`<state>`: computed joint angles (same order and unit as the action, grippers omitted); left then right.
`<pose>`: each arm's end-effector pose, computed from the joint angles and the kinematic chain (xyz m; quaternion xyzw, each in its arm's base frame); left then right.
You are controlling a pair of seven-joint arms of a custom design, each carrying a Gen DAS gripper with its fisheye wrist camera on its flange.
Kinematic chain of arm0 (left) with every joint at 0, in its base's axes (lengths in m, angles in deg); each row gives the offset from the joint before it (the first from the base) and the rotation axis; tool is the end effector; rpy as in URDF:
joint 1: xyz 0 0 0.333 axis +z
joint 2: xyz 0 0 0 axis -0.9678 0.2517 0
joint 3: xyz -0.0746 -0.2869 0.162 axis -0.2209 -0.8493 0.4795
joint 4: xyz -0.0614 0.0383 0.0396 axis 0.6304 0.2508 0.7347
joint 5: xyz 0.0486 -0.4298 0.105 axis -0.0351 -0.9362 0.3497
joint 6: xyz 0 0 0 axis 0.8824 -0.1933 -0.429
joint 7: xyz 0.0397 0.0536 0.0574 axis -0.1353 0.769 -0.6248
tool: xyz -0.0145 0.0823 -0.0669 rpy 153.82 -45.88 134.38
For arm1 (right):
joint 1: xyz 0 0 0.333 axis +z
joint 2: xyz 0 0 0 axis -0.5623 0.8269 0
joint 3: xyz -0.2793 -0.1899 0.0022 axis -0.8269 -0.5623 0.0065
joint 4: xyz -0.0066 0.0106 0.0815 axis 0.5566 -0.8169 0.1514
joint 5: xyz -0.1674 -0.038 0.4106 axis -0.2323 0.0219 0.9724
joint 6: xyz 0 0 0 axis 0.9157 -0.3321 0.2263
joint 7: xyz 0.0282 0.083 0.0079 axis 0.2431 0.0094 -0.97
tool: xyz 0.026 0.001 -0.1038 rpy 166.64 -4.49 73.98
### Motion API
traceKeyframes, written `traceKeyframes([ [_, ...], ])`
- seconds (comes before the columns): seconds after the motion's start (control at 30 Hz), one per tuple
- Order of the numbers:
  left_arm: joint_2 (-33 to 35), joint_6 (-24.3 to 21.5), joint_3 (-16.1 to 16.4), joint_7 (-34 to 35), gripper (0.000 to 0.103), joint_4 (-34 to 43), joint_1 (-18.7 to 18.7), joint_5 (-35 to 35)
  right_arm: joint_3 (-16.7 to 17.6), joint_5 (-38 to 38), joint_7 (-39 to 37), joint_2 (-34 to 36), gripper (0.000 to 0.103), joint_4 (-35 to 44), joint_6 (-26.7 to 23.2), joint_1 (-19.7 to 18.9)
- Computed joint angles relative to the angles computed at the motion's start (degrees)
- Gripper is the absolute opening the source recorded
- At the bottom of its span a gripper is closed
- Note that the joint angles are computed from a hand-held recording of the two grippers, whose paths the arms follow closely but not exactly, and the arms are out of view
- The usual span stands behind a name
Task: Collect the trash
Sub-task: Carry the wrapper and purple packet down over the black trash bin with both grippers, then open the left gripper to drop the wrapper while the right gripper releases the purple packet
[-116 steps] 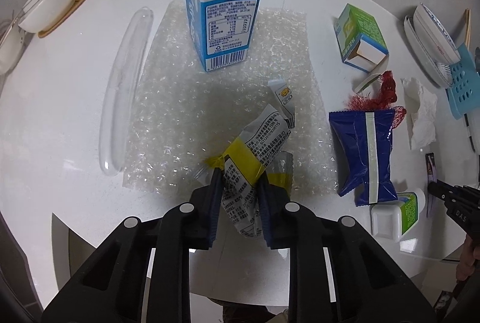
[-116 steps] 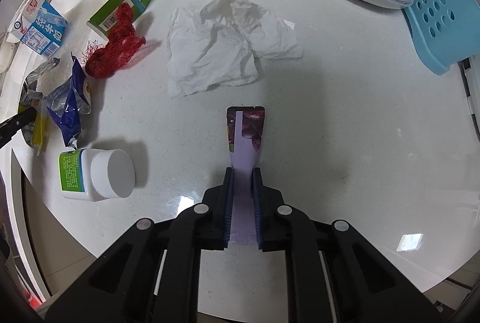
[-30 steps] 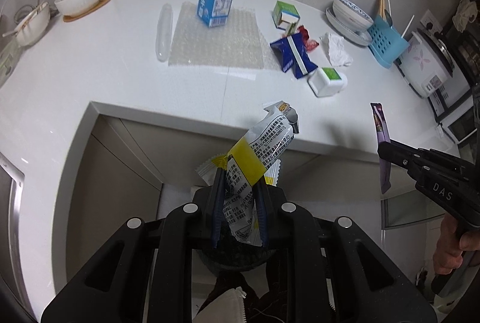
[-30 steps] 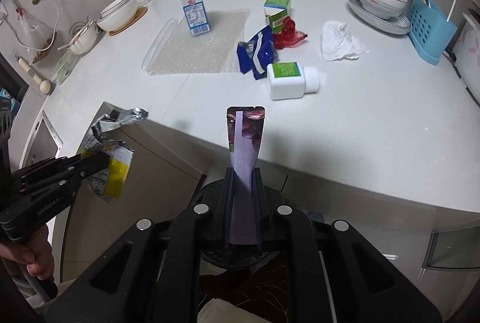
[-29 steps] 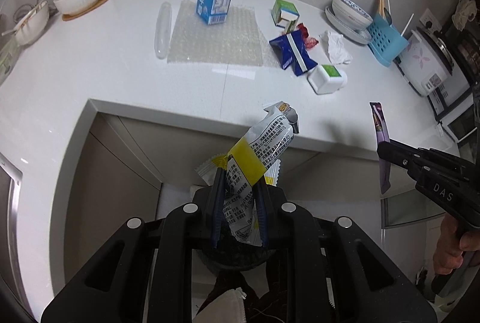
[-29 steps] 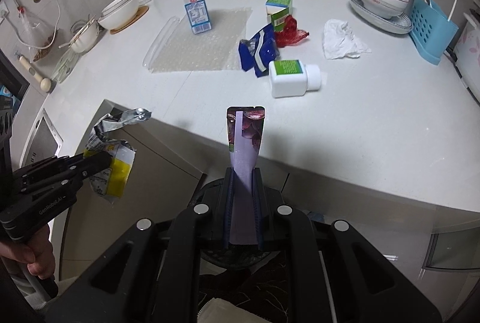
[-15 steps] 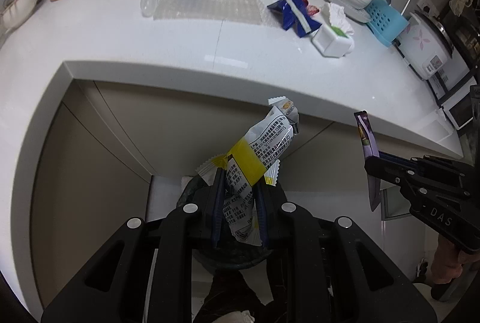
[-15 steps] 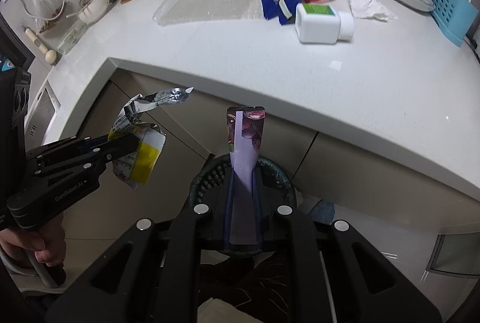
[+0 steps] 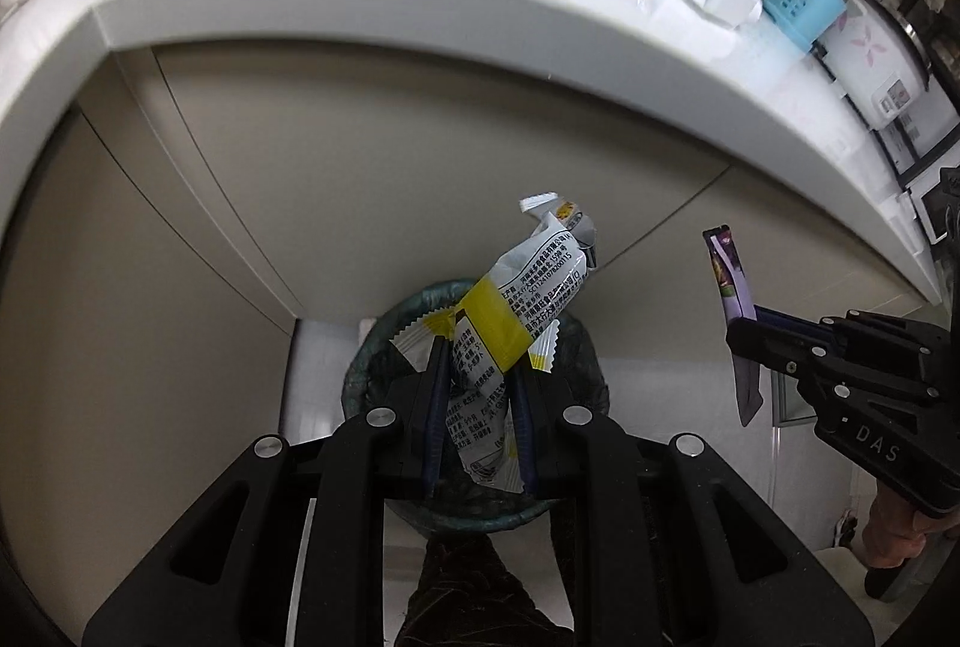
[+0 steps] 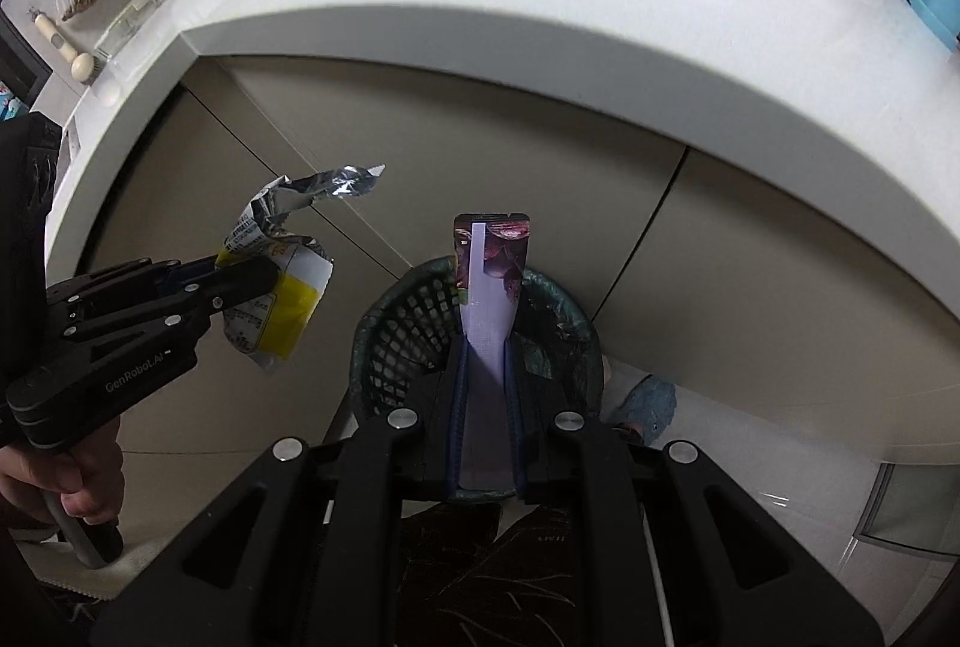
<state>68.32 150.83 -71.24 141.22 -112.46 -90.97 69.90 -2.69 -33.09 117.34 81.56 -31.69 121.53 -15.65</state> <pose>0.5999 -0.3409 0.5627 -0.5590 0.7973 -0.2266 0.0227 0.5428 0.2536 0.5920 -0.6909 0.7006 -0.0517 0.1706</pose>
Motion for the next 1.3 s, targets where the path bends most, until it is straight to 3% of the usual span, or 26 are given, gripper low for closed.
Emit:
traceKeyframes([
  [0.47, 4.4, -1.6, -1.0, 3.3, 0.019, 0.9, -1.0, -0.5, -0.4, 0.1, 2.4, -1.1, 0.011, -3.9, 0.4, -0.6],
  [0.67, 6.1, -2.2, -1.2, 3.9, 0.025, 2.3, -1.9, 0.6, -0.3, 0.1, 2.6, -1.7, 0.011, -4.4, 0.3, -0.8],
  [0.97, 7.3, -2.1, -1.3, 3.5, 0.038, 2.4, -2.4, 1.1, -0.3, 0.3, 3.5, -1.1, 0.011, -4.0, 0.0, -0.7],
  [1.03, 7.1, -1.6, -1.4, 3.5, 0.046, 2.2, -2.4, 1.1, -0.4, 0.5, 3.4, -1.3, 0.011, -4.1, 0.0, -0.7],
  [1.17, 6.5, -0.9, -1.3, 3.7, 0.049, 1.4, -2.2, 0.6, -0.5, 0.7, 3.2, -1.4, 0.011, -4.2, 0.3, -0.8],
  [1.23, 6.0, -0.2, -1.1, 3.2, 0.06, 0.9, -2.3, 1.3, -0.5, 1.1, 3.0, -1.2, 0.011, -4.1, 0.5, -0.8],
  [1.3, 5.3, 0.4, -1.1, 2.8, 0.064, 0.2, -2.2, 1.4, -0.6, 1.4, 2.6, -1.2, 0.011, -4.4, 0.9, -0.8],
])
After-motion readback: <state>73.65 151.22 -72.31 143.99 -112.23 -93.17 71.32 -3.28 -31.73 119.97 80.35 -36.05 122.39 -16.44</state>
